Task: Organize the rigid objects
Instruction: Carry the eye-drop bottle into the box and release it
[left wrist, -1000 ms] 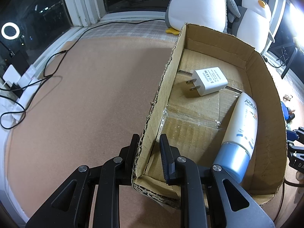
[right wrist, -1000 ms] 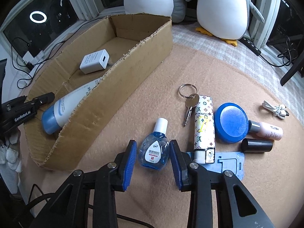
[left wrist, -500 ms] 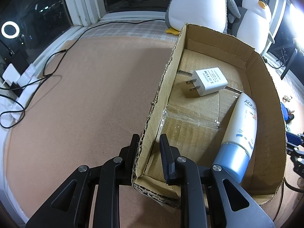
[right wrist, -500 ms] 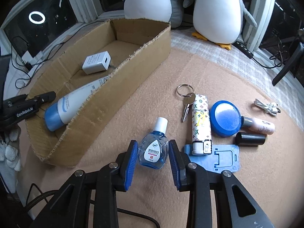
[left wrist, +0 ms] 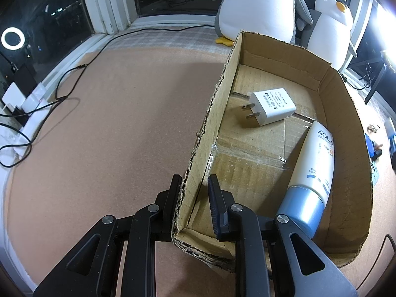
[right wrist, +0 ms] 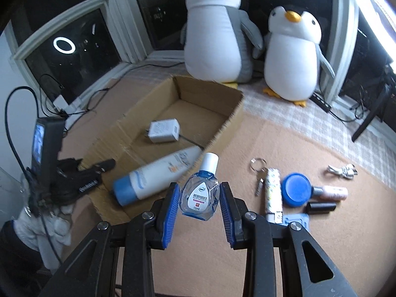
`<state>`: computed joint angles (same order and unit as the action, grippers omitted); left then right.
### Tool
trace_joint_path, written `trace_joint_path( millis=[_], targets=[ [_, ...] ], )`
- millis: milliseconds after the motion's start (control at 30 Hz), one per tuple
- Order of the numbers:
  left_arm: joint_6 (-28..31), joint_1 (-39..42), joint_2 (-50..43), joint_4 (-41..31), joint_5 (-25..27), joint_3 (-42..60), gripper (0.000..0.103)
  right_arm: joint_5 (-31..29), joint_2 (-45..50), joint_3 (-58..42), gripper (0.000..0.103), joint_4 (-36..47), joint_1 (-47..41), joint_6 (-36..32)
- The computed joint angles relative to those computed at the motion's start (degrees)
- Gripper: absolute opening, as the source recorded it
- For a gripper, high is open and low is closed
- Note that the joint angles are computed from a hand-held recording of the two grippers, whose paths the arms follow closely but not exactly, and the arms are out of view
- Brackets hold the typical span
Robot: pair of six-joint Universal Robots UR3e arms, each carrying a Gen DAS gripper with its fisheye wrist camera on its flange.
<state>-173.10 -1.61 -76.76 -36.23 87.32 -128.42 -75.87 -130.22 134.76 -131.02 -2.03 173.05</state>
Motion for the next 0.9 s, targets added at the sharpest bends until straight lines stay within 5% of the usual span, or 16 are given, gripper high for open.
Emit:
trace_joint_path(
  millis=[400, 767, 900],
  targets=[
    [-0.1, 0.0, 0.0, 0.0, -0.1, 0.0, 0.020, -4.6, 22.3, -8.8, 0.030, -16.1, 13.7, 9.2],
    [-0.5, -0.4, 0.3, -0.1, -0.1, -0.1, 0.020, -6.3, 32.7, -12.9, 0.030, -21.2, 17.3, 11.4],
    [-0.3, -0.1, 0.4, -0.1, -0.2, -0.2, 0.020, -6.8, 32.5, -12.2, 0.045, -22.6, 16.9, 12.3]
  ],
)
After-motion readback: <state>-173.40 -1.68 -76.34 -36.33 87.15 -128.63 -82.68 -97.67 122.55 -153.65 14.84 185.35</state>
